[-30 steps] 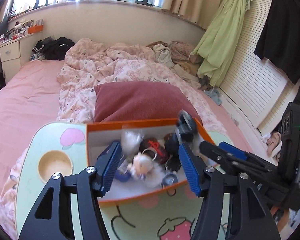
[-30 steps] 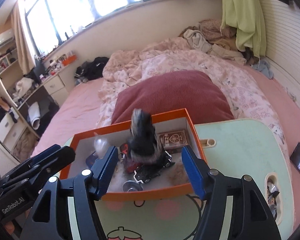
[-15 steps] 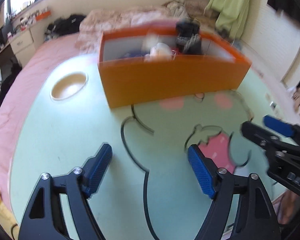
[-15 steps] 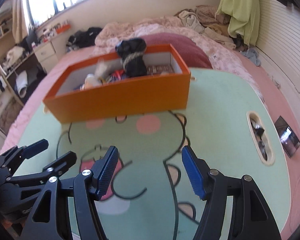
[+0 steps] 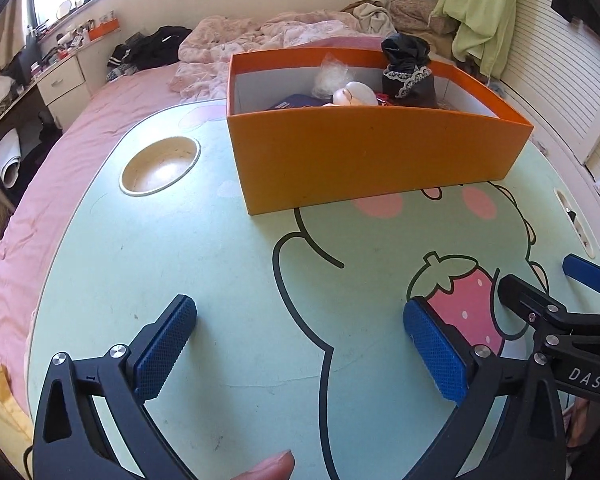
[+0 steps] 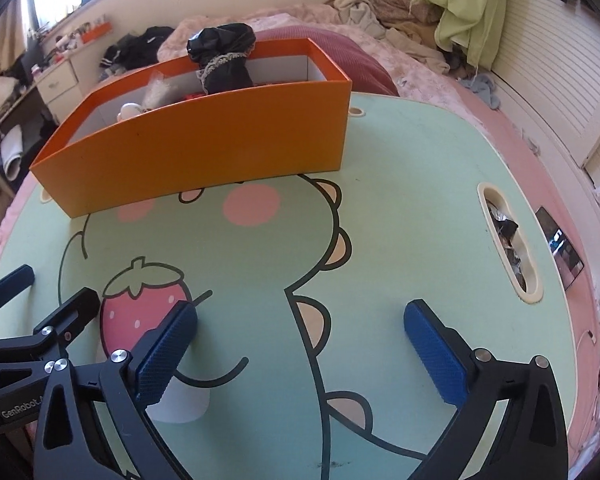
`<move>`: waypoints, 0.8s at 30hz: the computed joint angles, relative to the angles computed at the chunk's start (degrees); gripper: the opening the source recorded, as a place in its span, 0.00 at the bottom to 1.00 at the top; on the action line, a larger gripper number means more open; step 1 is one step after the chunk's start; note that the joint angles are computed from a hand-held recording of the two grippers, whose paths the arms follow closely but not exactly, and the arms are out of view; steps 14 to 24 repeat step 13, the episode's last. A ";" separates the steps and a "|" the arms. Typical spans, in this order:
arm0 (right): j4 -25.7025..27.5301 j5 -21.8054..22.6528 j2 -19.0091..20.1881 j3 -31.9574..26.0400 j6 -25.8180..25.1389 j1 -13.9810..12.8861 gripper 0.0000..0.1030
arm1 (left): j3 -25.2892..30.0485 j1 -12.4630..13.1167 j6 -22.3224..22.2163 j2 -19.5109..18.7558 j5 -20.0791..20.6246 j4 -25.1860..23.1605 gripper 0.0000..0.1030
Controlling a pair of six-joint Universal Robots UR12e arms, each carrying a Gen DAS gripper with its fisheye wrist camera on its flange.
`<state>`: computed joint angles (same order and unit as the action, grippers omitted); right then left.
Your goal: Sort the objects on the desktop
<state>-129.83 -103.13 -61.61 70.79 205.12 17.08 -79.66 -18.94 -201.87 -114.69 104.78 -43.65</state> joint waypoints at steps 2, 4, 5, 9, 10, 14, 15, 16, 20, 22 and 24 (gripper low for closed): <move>0.06 0.06 0.02 -0.08 0.00 0.00 1.00 | 0.12 0.13 0.44 -0.12 -0.24 0.21 1.00; 0.13 0.06 0.04 -0.17 0.03 0.04 1.00 | 0.20 0.15 0.62 -0.20 -0.33 0.27 1.00; 0.14 0.05 0.04 -0.17 0.03 0.05 1.00 | 0.33 0.16 0.72 -0.28 -0.39 0.26 1.00; 0.15 0.06 0.04 -0.18 0.05 0.06 1.00 | 0.63 0.22 1.07 -0.50 -0.53 0.37 1.00; 0.17 0.04 0.06 -0.21 0.06 0.07 1.00 | 0.56 0.17 1.07 -0.47 -0.40 0.50 1.00; 0.19 0.02 0.07 -0.23 0.07 0.08 1.00 | 0.53 0.12 1.03 -0.49 -0.41 0.59 1.00; 0.19 0.02 0.07 -0.23 0.07 0.08 1.00 | 0.53 0.12 1.03 -0.49 -0.41 0.59 1.00; 0.19 0.02 0.07 -0.23 0.07 0.08 1.00 | 0.53 0.12 1.03 -0.49 -0.41 0.59 1.00; 0.19 0.02 0.07 -0.23 0.07 0.08 1.00 | 0.53 0.12 1.03 -0.49 -0.41 0.59 1.00; 0.19 0.02 0.07 -0.23 0.07 0.08 1.00 | 0.53 0.12 1.03 -0.49 -0.41 0.59 1.00; 0.19 0.02 0.07 -0.23 0.07 0.08 1.00 | 0.53 0.12 1.03 -0.49 -0.41 0.59 1.00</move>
